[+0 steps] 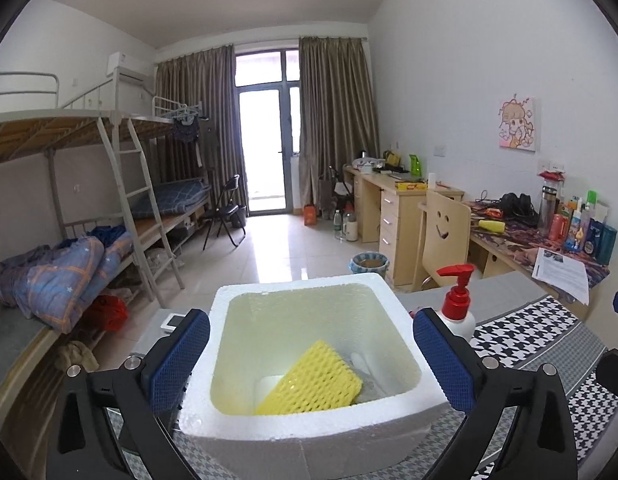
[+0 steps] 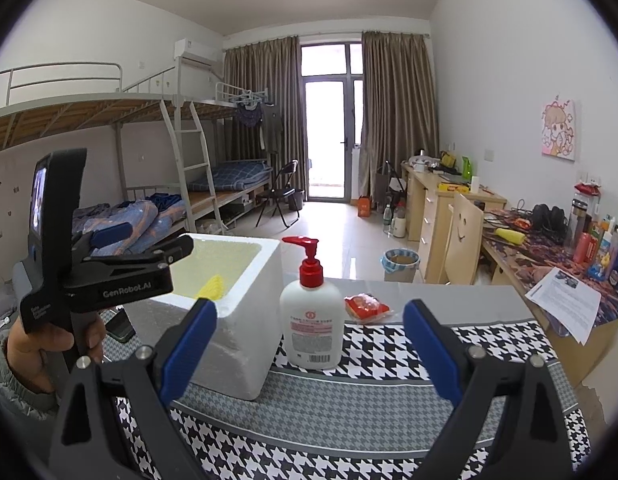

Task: Organize soft objects

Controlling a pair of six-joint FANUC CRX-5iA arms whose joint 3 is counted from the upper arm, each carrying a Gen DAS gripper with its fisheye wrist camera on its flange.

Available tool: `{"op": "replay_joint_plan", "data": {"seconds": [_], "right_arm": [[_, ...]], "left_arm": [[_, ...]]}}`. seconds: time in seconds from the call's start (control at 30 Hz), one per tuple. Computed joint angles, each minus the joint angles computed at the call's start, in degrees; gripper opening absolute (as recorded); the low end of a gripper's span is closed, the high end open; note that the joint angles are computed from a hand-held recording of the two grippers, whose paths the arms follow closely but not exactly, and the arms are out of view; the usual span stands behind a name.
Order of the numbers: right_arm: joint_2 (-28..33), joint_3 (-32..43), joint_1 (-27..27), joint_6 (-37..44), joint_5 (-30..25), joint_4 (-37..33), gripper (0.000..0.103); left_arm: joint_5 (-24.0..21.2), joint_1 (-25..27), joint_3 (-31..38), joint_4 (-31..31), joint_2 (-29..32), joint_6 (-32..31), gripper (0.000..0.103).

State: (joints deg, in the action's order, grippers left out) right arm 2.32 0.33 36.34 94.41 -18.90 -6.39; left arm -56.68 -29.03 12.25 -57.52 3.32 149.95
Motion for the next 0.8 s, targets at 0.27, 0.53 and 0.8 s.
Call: {"op": "replay_joint_plan", "data": {"seconds": [0.27,0.53,0.8], "right_arm": [[-1.97,-1.92,0.19,-0.08,0.72,0.31,0.096],[-5.00,-4.23,0.26,1.90,1.60,-1.50,0.096],[-9.06,-7.97,0.45,3.23,3.16,-2.92,0.096]], "left_arm": [[-1.83,-2.24,-0.67,-1.33,-1.33,1.57,0.102],[-5.57,-6.15,-0.92,-4.24,-2.31,4.24,0.102],[-9.73,-11.32,-1.35,-7.45,-3.51,6.03,0.102]]}}
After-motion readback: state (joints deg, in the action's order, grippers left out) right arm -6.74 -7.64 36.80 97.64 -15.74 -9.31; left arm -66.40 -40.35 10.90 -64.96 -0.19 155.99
